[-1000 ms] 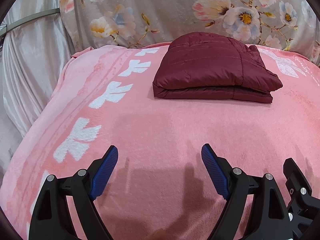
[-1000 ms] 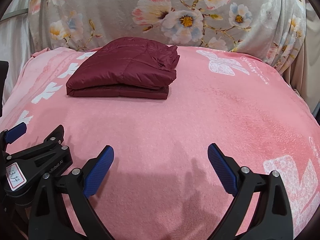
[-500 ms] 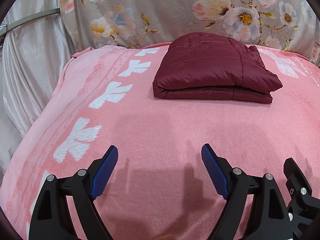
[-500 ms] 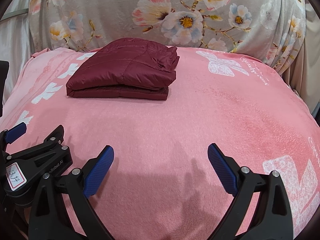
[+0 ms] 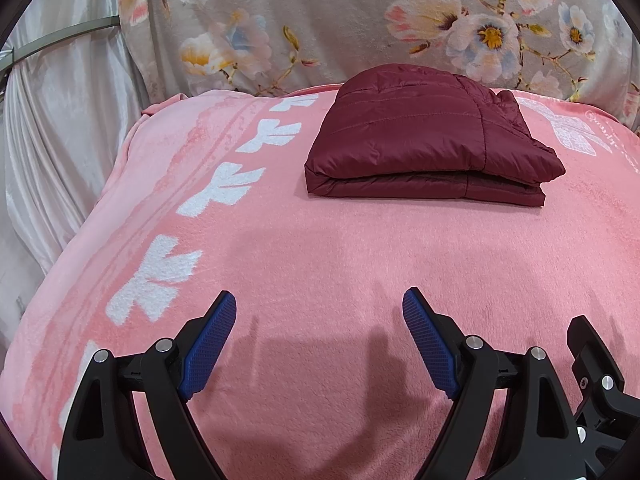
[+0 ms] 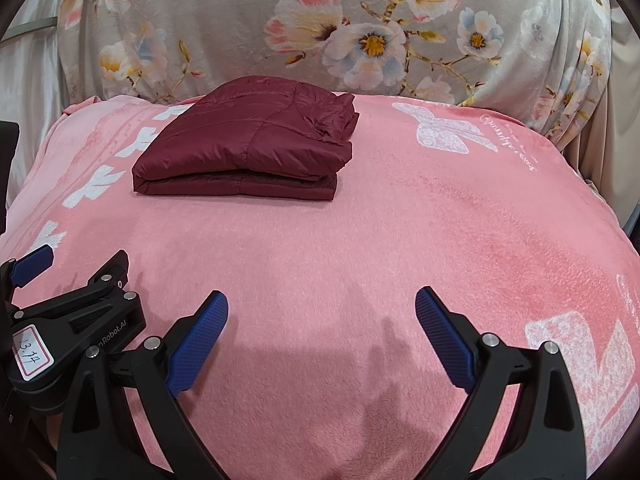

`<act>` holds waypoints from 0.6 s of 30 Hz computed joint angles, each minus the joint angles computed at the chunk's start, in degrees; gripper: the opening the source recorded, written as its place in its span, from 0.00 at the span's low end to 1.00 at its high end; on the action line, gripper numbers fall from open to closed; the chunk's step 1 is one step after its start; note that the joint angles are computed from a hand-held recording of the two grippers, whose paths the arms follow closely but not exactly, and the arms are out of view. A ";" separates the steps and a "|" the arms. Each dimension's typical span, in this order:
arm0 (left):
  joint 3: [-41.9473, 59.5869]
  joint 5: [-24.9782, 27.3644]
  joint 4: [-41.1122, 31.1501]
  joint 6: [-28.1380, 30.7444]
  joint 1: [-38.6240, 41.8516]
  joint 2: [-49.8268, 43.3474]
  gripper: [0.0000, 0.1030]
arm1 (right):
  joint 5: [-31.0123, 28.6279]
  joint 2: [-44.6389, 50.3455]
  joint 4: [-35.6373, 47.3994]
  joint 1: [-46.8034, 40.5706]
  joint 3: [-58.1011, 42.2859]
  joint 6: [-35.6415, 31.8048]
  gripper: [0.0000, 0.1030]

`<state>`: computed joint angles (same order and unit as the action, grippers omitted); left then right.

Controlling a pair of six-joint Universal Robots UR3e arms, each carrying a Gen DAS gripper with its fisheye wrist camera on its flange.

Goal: Fold large clothes

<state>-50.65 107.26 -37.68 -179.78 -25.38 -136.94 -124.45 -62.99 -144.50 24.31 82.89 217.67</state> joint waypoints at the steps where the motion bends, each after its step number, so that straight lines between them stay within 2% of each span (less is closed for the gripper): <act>1: 0.01 -0.01 -0.04 -0.02 -0.02 0.02 0.80 | 0.00 0.00 0.00 0.00 0.00 0.00 0.90; 18: -0.06 0.07 0.08 -0.16 -0.12 -0.07 0.78 | 0.04 -0.17 -0.43 -0.10 0.43 -0.23 0.90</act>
